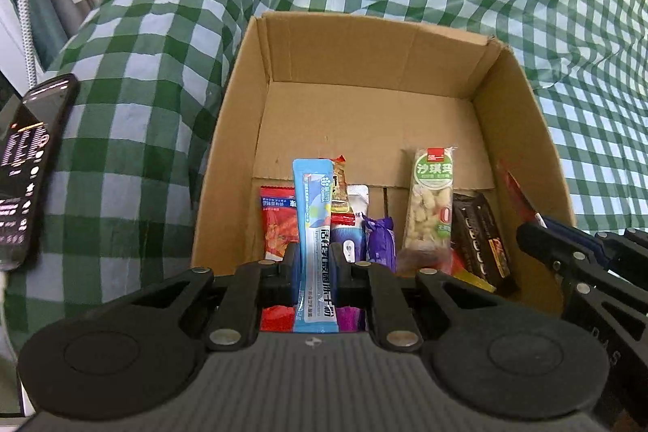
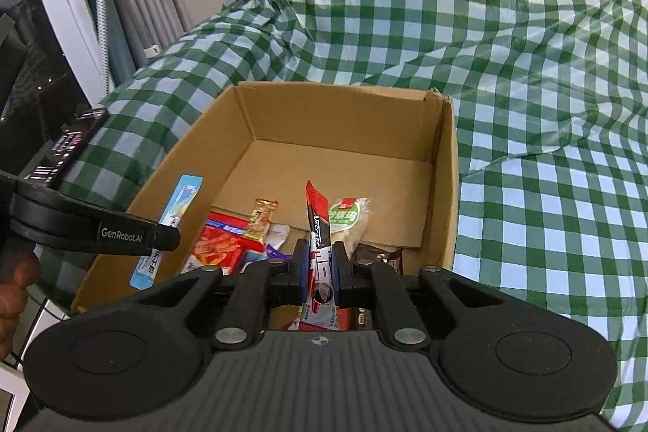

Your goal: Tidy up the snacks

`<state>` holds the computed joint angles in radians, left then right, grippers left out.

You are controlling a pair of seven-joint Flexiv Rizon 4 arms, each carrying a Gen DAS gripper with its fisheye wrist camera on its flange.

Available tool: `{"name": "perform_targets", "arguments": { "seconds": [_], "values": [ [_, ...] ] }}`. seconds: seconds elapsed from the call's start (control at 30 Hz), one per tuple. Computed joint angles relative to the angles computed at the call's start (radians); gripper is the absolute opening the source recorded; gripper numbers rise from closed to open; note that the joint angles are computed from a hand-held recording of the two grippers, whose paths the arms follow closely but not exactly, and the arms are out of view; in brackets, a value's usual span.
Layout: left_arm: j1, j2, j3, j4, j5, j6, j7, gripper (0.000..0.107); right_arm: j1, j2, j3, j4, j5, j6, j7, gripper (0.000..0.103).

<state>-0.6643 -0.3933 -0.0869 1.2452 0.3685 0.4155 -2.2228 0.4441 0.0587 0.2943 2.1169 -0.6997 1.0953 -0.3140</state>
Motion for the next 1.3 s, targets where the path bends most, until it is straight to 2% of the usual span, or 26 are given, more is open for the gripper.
{"name": "perform_targets", "arguments": {
  "seconds": [0.27,0.33,0.37,0.4,0.43,0.47,0.53,0.57,0.63,0.83,1.1,1.3],
  "values": [
    [0.003,-0.060,0.011,-0.052,-0.007,-0.019,0.022,0.016,-0.001,-0.047,-0.021,-0.009,0.007,0.016,-0.005,0.011],
    [0.000,-0.071,0.018,-0.061,-0.002,-0.022,0.025,0.021,-0.001,-0.054,-0.026,-0.011,0.007,0.018,-0.004,0.012],
    [-0.003,-0.073,0.022,-0.066,0.006,-0.021,0.027,0.038,-0.001,-0.058,-0.029,-0.012,0.004,0.021,-0.001,0.012],
    [-0.004,-0.074,0.025,-0.071,0.010,-0.021,0.034,0.078,-0.002,-0.064,-0.033,-0.013,0.000,0.029,0.002,0.013],
    [-0.010,-0.074,0.030,-0.079,0.022,-0.028,0.035,0.097,-0.002,-0.069,-0.036,-0.018,-0.004,0.033,0.007,0.014],
    [-0.024,-0.068,0.042,-0.082,0.053,-0.025,0.017,0.102,-0.003,-0.072,-0.040,-0.020,-0.007,0.037,0.014,0.020],
    [-0.050,-0.047,0.058,-0.069,0.117,-0.005,-0.025,0.103,-0.004,-0.068,-0.043,-0.024,-0.012,0.027,0.031,0.073],
    [-0.048,-0.039,0.053,-0.063,0.116,-0.011,-0.019,0.103,-0.005,-0.059,-0.045,-0.019,-0.048,0.017,0.070,0.081],
    [-0.043,-0.026,0.042,-0.052,0.103,-0.034,-0.014,0.103,-0.009,-0.039,-0.040,-0.009,-0.101,0.002,0.106,0.084],
    [-0.047,0.066,0.007,0.045,0.087,-0.050,-0.071,0.103,0.005,0.039,0.015,0.024,-0.050,-0.061,0.098,0.093],
    [-0.077,0.208,-0.065,0.159,0.191,-0.085,-0.154,0.103,0.040,0.154,0.113,0.044,-0.049,-0.223,0.174,0.102],
    [-0.075,0.299,-0.132,0.235,0.243,-0.108,-0.243,0.103,0.081,0.206,0.171,0.046,-0.072,-0.346,0.191,0.102]
  ]
}}
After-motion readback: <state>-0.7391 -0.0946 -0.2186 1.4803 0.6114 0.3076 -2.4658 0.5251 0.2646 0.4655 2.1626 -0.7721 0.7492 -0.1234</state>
